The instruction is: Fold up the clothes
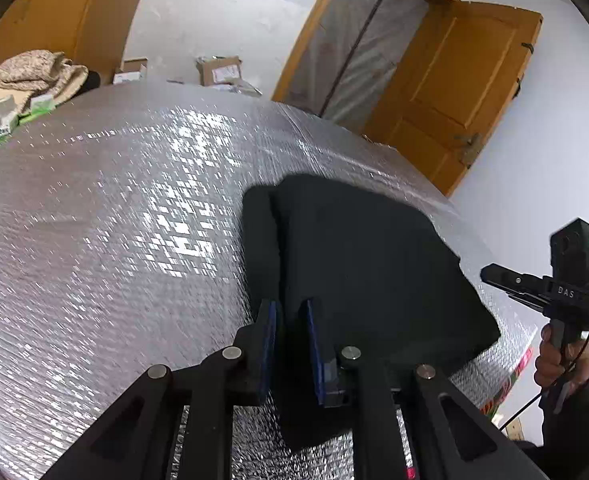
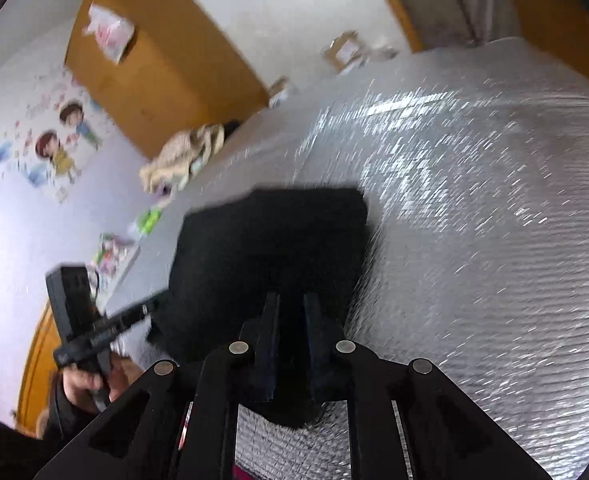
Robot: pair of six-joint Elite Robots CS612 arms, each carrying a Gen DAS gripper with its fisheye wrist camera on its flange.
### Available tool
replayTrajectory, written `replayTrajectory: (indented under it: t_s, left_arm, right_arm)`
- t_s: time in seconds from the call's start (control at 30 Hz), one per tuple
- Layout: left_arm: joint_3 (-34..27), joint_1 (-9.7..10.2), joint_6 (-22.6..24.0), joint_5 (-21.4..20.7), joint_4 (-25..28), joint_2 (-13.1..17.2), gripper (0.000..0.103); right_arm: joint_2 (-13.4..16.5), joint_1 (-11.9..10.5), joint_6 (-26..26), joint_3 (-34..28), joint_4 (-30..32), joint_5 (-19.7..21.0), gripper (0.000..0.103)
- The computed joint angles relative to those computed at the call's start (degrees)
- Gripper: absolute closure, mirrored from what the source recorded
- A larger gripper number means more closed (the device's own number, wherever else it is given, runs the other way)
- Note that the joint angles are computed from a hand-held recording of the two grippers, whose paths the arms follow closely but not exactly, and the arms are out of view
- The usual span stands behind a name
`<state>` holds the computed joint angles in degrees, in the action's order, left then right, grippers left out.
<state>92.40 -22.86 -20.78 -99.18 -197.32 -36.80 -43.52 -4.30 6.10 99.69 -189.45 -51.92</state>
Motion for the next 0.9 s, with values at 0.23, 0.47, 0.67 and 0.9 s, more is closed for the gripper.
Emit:
replayTrajectory:
  t_s: [0.23,0.47,0.67,0.9]
  left_arm:
    - [-4.66,-0.63,3.41,2.68,0.85,0.36,0.087]
    - [-12.41,0.36,1.3,0.73,12.04,4.01,0.087]
    - [-12.48,0.63,0.9,-0.05,11.91,4.39,0.085]
    - [-7.39,-0.11,0.78,2.65,8.1,1.46,0.086]
  right_arm:
    - [1.41,1.55,1.16,-3.66,-3.03,-5.96,0.076]
    - [3.79,4.43,-0.66,-10.15,3.95,-12.87,0.083]
    - [5.7,4.8,-2.75,-13.25,7.95,-13.94,0.084]
    - [4.16,4.08,-4.01,-9.89,3.61,-10.86,0.082]
